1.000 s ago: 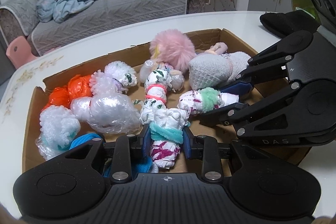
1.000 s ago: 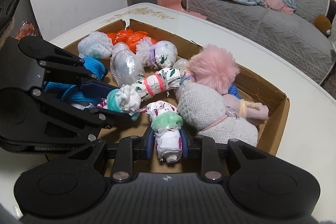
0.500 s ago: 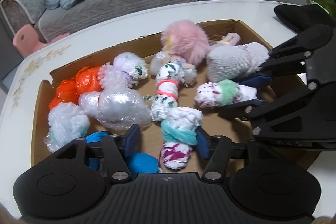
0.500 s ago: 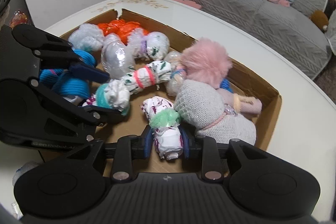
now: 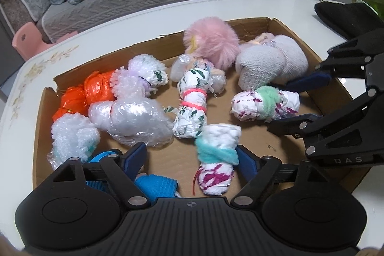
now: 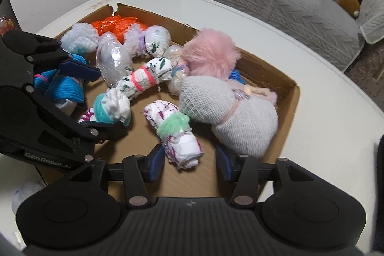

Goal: Organize objects
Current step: 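Open both tools and withdraw them from the tray toward the pile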

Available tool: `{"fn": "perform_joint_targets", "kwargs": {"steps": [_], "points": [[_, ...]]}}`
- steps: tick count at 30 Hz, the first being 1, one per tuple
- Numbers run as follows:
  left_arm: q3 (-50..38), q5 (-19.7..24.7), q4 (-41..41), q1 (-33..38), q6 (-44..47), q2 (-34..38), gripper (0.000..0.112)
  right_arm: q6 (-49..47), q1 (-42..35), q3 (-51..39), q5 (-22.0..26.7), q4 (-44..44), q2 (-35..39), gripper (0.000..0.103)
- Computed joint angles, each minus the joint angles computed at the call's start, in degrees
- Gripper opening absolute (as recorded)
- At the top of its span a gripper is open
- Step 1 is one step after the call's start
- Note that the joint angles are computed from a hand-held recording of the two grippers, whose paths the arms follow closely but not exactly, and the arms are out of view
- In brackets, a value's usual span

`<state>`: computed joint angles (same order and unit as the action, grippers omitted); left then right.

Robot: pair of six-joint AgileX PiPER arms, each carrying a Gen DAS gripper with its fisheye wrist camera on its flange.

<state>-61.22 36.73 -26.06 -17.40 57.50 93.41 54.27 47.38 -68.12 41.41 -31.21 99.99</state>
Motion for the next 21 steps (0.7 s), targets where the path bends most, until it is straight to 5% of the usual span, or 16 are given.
{"fn": "perform_joint_targets", "kwargs": {"steps": [9, 14, 16, 21], "points": [[1.75, -0.22, -1.96, 0.87, 7.09, -2.70, 0.102, -0.38, 2.11, -0.07, 3.87, -1.78, -1.75, 0.065], [2.77, 2.85, -5.56, 2.69, 12.82, -5.80, 0.102, -0.34, 4.02, 0.37, 5.59, -3.11, -3.86, 0.073], [3.55, 4.37, -7.72, 4.27, 15.74, -7.57, 0.102, 1.40, 5.81, 0.65, 7.05, -4.82, -5.22, 0.087], [6.67, 9.23, -13.48, 10.75, 23.89, -13.58, 0.102, 8.13, 13.89, 2.77, 13.10, -10.70, -10.15, 0.090]]}}
